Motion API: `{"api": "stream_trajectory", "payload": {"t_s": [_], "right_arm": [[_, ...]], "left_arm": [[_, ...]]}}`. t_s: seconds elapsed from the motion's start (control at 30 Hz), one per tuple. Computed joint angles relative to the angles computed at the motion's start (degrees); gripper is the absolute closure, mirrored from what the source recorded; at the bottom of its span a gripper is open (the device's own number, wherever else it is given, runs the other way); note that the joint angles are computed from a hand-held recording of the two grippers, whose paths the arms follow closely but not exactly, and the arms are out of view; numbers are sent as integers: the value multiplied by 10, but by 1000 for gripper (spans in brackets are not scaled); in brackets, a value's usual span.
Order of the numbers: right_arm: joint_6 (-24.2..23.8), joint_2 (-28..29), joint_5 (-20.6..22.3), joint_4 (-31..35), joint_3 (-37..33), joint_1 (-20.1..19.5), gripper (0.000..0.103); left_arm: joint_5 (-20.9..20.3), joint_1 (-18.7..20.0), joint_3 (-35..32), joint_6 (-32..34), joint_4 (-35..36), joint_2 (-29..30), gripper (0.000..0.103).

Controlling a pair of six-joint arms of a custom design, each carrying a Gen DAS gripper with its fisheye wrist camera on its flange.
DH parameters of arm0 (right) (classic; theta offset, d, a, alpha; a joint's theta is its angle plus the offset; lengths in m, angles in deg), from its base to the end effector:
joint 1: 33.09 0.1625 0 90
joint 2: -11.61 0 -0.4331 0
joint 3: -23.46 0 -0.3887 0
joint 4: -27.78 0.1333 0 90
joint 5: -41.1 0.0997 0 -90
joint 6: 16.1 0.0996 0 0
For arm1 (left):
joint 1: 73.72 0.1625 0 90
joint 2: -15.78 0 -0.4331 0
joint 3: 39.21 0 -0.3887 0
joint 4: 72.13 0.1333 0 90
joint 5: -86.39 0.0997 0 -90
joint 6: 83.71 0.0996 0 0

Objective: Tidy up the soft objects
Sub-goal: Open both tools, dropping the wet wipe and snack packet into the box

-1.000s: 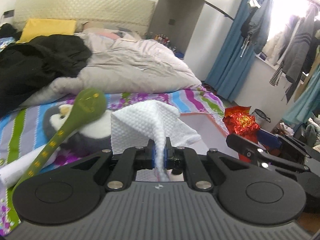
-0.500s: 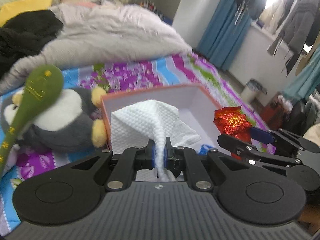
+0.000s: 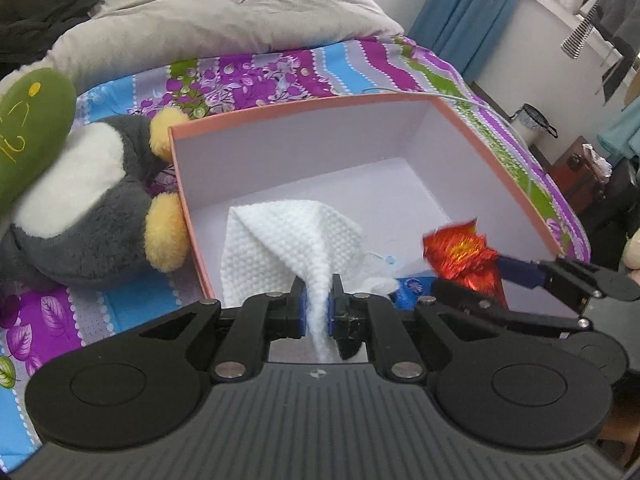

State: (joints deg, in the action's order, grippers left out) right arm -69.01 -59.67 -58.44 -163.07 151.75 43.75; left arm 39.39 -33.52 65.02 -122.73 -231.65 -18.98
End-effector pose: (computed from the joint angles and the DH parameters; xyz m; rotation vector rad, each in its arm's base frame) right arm 0.0020 -0.5043 0.2449 0.7693 -2.3745 0.7281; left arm -0.3222 -0.5357 -0.0273 0.2361 2.5072 -0.6950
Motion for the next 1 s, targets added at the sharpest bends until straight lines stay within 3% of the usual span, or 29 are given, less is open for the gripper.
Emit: {"api": "stream_trajectory", "payload": {"t_s": [0.03,0.1,0.13,0.37,0.6,0.77,1.0], "right_arm": [[3,1,-4,-2,0,0,41],[15,4,-9,-8,-1,0,34],[20,5,-10,-16,1,0,29],[35,-32,3,-26,26,9,28],[55,-106,17,-24,60,37,28],[62,-163,18,-30,83,68,28],[79,-256,24,-21,128,102,28]], "left_arm": [[0,0,1,-2,3,-1,89],[-6,3,4,-3,3,-5,53],[-8,1,9,2,-3,-8,49],[21,-34,37,11,-17,-38,49],[48,-90,72,1,-34,-90,49],[94,-142,82,-7,1,-127,49],[118,-213,125,-42,30,-191,49]]}}
